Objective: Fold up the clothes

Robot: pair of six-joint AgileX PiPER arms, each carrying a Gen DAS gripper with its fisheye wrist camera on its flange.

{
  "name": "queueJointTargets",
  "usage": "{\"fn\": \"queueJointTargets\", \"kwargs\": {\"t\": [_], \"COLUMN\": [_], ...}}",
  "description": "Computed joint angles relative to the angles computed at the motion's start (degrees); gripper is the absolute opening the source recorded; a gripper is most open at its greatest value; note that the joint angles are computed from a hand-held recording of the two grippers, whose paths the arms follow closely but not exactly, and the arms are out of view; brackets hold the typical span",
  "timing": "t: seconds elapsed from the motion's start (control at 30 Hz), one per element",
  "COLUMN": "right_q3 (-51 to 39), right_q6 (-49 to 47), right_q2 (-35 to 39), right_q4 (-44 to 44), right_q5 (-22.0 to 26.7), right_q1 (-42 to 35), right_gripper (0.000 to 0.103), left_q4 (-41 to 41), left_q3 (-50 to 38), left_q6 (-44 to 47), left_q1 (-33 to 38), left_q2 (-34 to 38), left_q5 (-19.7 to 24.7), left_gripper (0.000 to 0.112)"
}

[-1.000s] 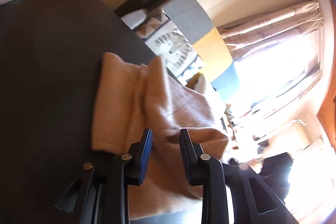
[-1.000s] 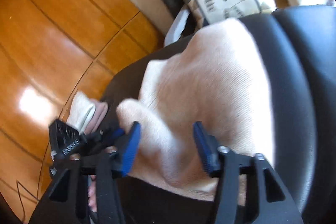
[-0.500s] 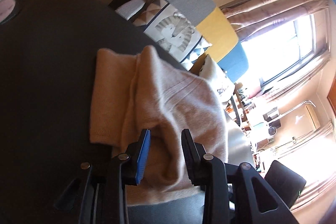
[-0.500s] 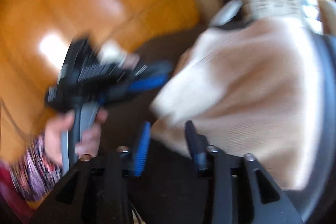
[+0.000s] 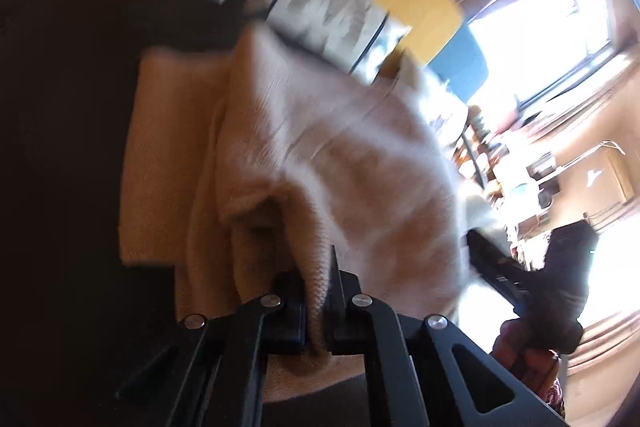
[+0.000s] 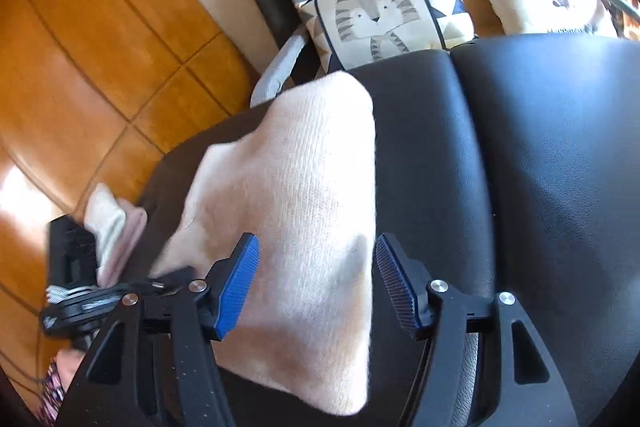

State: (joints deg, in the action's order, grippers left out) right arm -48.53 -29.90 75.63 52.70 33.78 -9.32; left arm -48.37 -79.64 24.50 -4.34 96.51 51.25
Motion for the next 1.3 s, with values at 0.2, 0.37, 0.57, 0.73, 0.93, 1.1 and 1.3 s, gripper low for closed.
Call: {"fn": "queueJointTargets", "kwargs": {"t": [0.2,0.37,0.57,0.73,0.93,1.1,1.3], "right_q3": [-1.0,-2.4,-12.7,-26.4,-34.2,-36.5,-22.3], "right_q6": [-4.1,-4.3,12.7,34.4,35.2,30.0,18.6], "right_q2": [3.2,3.4,9.5,21.9,31.1,32.7,19.6], "right_q4": [6.8,6.7,-25.8,-52.1,-51.6,-48.2,-21.7], "right_q5": [-3.1,-7.7,-15.1,-8.9,-5.3,-3.3,-9.7], "right_q1": [1.1,6.4,19.1,24.7,25.0,24.2,19.3], "right_gripper": [0.065,0.065,0.042,0.041,0.041,0.042,0.061], "left_q4": [4.0,4.4,1.7,5.9,4.2,-4.1,-11.2], "left_q3": [3.1,12.6,19.7,18.2,25.7,24.6,17.6], "left_q6": [2.7,1.9,3.8,-0.3,6.4,11.5,12.6], "left_q1": [4.8,7.6,6.9,5.8,4.6,10.0,19.9], "left_q2": [-8.3,-8.3,-9.7,-6.9,-10.0,-8.8,-6.5], "left_q5": [-4.8,-8.8,-16.6,-16.7,-25.2,-17.4,-3.3], "left_gripper": [0.003,0.003,0.004,0.006,0.014,0.021,0.025]}}
